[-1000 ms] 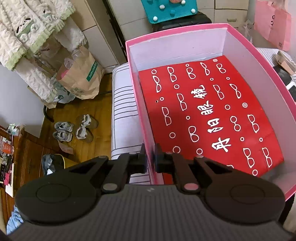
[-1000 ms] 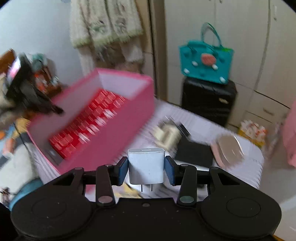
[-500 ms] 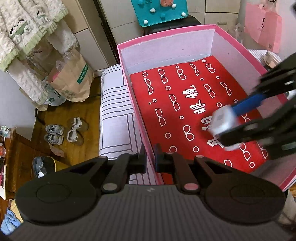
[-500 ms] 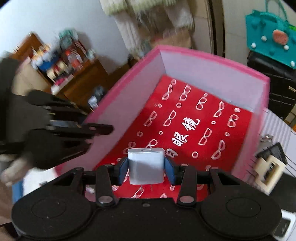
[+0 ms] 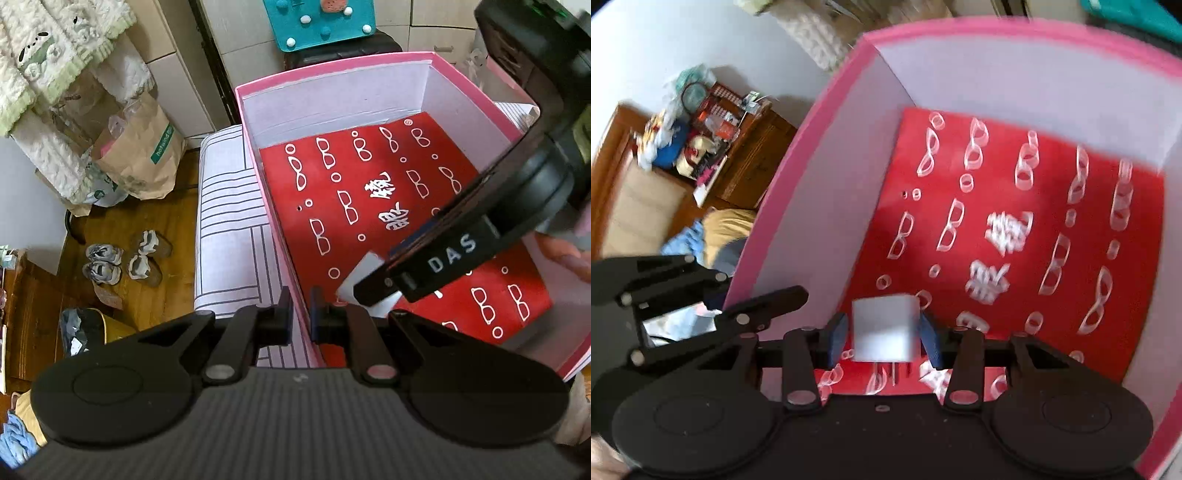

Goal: Organize rigid objects
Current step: 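Carry the white charger plug with the right tool into the pink box and release, then grasp the white ZDX Wi-Fi router with the right tool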

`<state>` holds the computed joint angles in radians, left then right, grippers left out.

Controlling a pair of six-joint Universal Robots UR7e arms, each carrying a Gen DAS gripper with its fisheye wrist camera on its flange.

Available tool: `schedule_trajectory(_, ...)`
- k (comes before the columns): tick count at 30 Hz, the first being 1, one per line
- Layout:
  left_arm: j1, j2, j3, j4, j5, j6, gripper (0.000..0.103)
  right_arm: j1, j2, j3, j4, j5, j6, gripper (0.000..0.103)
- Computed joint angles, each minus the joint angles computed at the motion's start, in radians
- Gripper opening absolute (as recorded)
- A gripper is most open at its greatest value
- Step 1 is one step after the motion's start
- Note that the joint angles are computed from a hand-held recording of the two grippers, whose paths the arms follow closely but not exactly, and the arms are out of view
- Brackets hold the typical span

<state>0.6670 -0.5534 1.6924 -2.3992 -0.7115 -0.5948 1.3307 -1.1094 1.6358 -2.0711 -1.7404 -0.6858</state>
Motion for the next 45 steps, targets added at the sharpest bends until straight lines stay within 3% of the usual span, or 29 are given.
schedule_trajectory(3,-0.002,0.002,-0.001,0.002,0.007,0.000,0.007,-0.015,-0.021,-0.003,0.027,0.050,0.027,0.049)
schedule_trajectory(9,-0.004,0.007,-0.010,0.027,0.015,-0.007,0.007,-0.043,-0.149,0.046,-0.018,0.127,-0.055,0.050)
schedule_trajectory(17,-0.007,0.007,-0.002,0.010,0.021,0.017,0.008,-0.135,-0.351,0.140,-0.197,0.201,-0.196,0.050)
schedule_trajectory(20,-0.007,0.005,0.001,0.006,0.019,0.012,0.008,-0.178,-0.386,0.165,-0.273,0.175,-0.231,0.051)
schedule_trajectory(27,-0.007,0.005,0.004,-0.007,0.021,0.015,0.008,-0.256,-0.398,0.203,-0.357,0.093,-0.312,0.051)
schedule_trajectory(36,-0.009,0.005,0.010,-0.018,0.023,0.018,0.008,-0.270,-0.360,0.210,-0.321,0.093,-0.375,0.056)
schedule_trajectory(45,-0.002,-0.004,0.030,-0.065,0.027,0.051,0.007,-0.263,-0.294,0.241,-0.410,0.030,-0.362,0.064)
